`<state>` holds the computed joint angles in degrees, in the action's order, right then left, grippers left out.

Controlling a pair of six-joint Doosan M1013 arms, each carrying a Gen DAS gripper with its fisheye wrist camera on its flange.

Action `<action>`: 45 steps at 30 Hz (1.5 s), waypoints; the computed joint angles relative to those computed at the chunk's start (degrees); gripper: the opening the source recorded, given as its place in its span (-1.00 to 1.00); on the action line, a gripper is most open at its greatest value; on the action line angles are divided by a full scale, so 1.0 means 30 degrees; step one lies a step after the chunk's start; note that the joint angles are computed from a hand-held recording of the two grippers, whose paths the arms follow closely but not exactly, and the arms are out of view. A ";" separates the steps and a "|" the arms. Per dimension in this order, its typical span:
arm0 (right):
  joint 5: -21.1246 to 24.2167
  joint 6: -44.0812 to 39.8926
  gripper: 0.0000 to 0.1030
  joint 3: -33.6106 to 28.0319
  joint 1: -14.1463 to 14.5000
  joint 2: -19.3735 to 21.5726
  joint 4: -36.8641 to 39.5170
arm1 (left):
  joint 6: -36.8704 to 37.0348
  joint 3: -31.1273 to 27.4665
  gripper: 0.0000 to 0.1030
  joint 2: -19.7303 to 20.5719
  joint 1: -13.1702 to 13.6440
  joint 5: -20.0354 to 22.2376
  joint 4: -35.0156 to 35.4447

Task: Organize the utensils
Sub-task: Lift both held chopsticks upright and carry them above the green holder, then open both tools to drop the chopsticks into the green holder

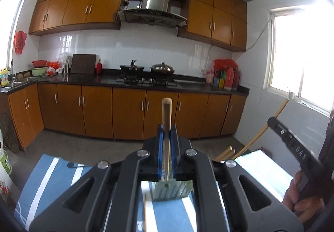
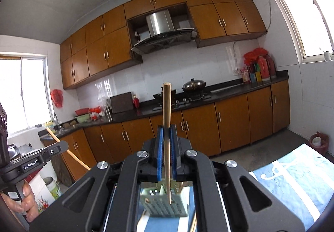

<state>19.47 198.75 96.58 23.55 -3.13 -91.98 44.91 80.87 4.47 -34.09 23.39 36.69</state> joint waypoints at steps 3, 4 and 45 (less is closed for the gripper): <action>0.0020 0.0703 -0.86 -0.0456 -0.0105 0.0457 -0.0575 | -0.0927 -0.0768 -0.85 0.0474 -0.0069 -0.0151 0.0881; 0.0015 0.0797 -0.86 -0.0547 -0.0136 0.0576 -0.0654 | -0.1030 -0.1017 -0.85 0.0681 -0.0082 -0.0129 0.1124; 0.3806 -1.2501 -0.40 0.1960 -0.0655 -0.0138 1.5143 | 0.0142 0.2970 -0.38 -0.0537 0.0866 0.2908 -0.0442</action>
<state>30.89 161.25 102.46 21.58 -3.55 -46.55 45.33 89.78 2.86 -31.50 32.12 35.36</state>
